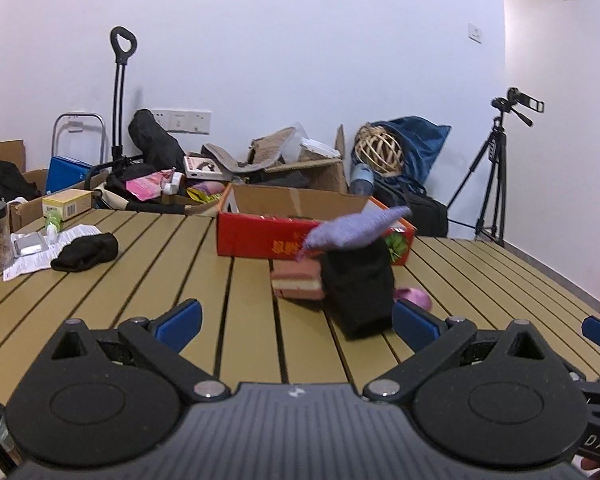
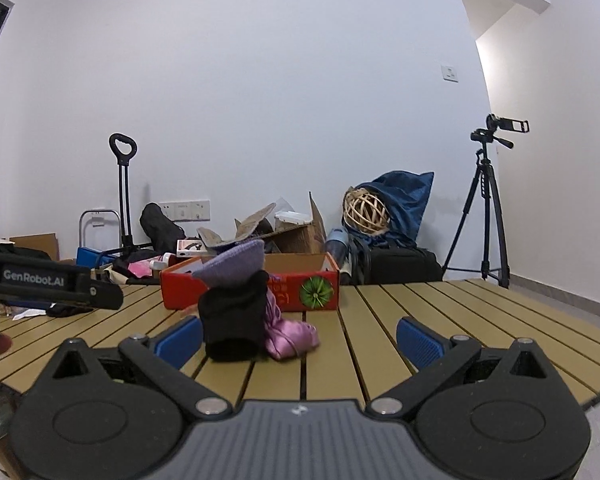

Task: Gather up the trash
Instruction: 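Close the right gripper on the black glove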

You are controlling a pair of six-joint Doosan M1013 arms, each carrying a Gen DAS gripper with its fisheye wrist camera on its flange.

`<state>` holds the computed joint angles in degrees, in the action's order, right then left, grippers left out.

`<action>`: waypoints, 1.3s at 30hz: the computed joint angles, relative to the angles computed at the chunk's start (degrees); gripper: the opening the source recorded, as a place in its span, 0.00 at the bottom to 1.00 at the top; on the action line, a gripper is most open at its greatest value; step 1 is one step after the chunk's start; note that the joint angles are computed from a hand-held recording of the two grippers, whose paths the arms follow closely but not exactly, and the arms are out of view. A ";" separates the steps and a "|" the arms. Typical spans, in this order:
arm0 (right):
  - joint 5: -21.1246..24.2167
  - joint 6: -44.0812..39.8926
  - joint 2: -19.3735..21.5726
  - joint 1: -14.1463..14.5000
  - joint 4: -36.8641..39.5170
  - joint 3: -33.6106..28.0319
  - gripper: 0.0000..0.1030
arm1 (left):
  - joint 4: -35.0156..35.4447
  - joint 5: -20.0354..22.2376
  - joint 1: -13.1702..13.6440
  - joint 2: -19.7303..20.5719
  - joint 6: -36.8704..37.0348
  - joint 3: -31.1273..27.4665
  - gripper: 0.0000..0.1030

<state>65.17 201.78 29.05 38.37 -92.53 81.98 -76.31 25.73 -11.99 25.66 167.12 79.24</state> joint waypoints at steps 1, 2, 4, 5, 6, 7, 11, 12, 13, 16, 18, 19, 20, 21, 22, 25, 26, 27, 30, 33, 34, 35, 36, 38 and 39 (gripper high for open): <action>-0.48 -0.40 0.27 -0.33 -0.26 -0.43 1.00 | 0.44 -0.44 -0.05 0.34 -0.69 -0.61 1.00; -0.89 -0.74 0.55 -0.62 -0.48 -0.85 1.00 | 1.22 -0.78 -0.11 0.68 -1.64 -1.23 1.00; -1.63 -1.83 1.10 -1.16 -0.21 -1.91 1.00 | 3.13 -1.20 -0.13 1.41 -4.09 -2.56 1.00; -2.07 -2.29 1.41 -1.43 0.19 -2.60 1.00 | 4.08 -1.42 -0.15 1.73 -5.34 -3.15 1.00; -2.57 -2.55 1.60 -1.65 0.40 -3.04 1.00 | 4.75 -1.61 -0.16 2.00 -6.31 -3.63 1.00; -3.18 -3.02 1.84 -1.93 0.73 -3.62 1.00 | 5.50 -1.64 -0.16 2.32 -7.41 -4.20 1.00; -4.89 -4.39 2.89 -3.05 2.81 -5.86 1.00 | 8.82 -1.76 -0.24 3.61 -11.50 -6.45 1.00; -5.23 -4.76 3.15 -3.38 3.61 -6.47 1.00 | 9.87 -1.89 -0.33 3.88 -12.49 -6.93 1.00; -5.58 -5.16 3.40 -3.71 4.43 -7.08 1.00 | 10.87 -2.03 -0.41 4.20 -13.51 -7.47 1.00; -6.49 -6.01 4.19 -4.54 6.18 -8.56 1.00 | 13.90 -2.39 -0.63 5.12 -16.76 -8.94 1.00; -7.03 -7.02 4.82 -5.05 7.44 -9.73 1.00 | 16.21 -2.47 -0.67 5.76 -19.53 -9.94 1.00; -7.40 -7.70 5.18 -5.32 8.17 -10.40 1.00 | 17.80 -2.34 -0.65 6.14 -21.57 -10.55 1.00; -7.85 -8.54 5.57 -5.59 8.99 -11.11 1.00 | 19.05 -2.23 -0.61 6.44 -23.19 -11.01 1.00; -8.31 -9.35 5.90 -5.78 9.76 -11.68 1.00 | 20.52 -2.22 -0.59 6.79 -25.06 -11.52 1.00; -8.82 -10.32 6.27 -6.01 10.56 -12.36 1.00 | 22.10 -2.23 -0.56 7.15 -26.76 -12.06 1.00; -11.11 -14.97 7.67 -6.81 14.10 -15.12 1.00 | 26.51 -2.63 -0.48 8.14 -30.57 -13.50 1.00; -11.60 -16.46 8.11 -7.04 15.23 -15.98 1.00 | 27.98 -2.88 -0.42 8.41 -31.89 -13.88 1.00; -11.87 -18.73 8.78 -7.29 17.05 -17.27 1.00 | 29.51 -2.88 -0.32 8.70 -33.39 -14.31 1.00; -11.59 -24.13 10.54 -7.87 22.08 -20.76 1.00 | 31.71 -1.97 0.23 9.44 -36.07 -15.46 1.00; -11.08 -27.64 12.10 -8.43 26.17 -23.83 1.00 | 34.63 -1.85 0.64 10.06 -38.87 -16.43 1.00; -11.03 -28.45 12.50 -8.60 27.08 -24.52 1.00 | 35.21 -1.70 0.76 10.21 -39.45 -16.67 1.00; -10.74 -29.25 12.92 -8.75 27.86 -25.28 1.00 | 35.74 -1.40 0.90 10.37 -40.04 -16.97 1.00; -10.52 -29.89 13.19 -8.91 28.49 -25.82 1.00 | 35.96 -1.14 1.04 10.52 -40.31 -17.20 1.00; -10.44 -31.04 13.61 -9.20 30.11 -26.72 1.00 | 36.37 -0.90 1.26 10.65 -40.71 -17.40 1.00; -11.12 -31.75 13.63 -9.49 31.77 -27.02 1.00 | 36.68 -0.88 1.32 10.66 -41.03 -17.40 1.00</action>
<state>54.05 170.03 42.68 28.89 -60.77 54.96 -39.63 24.85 -10.67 36.32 126.09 61.84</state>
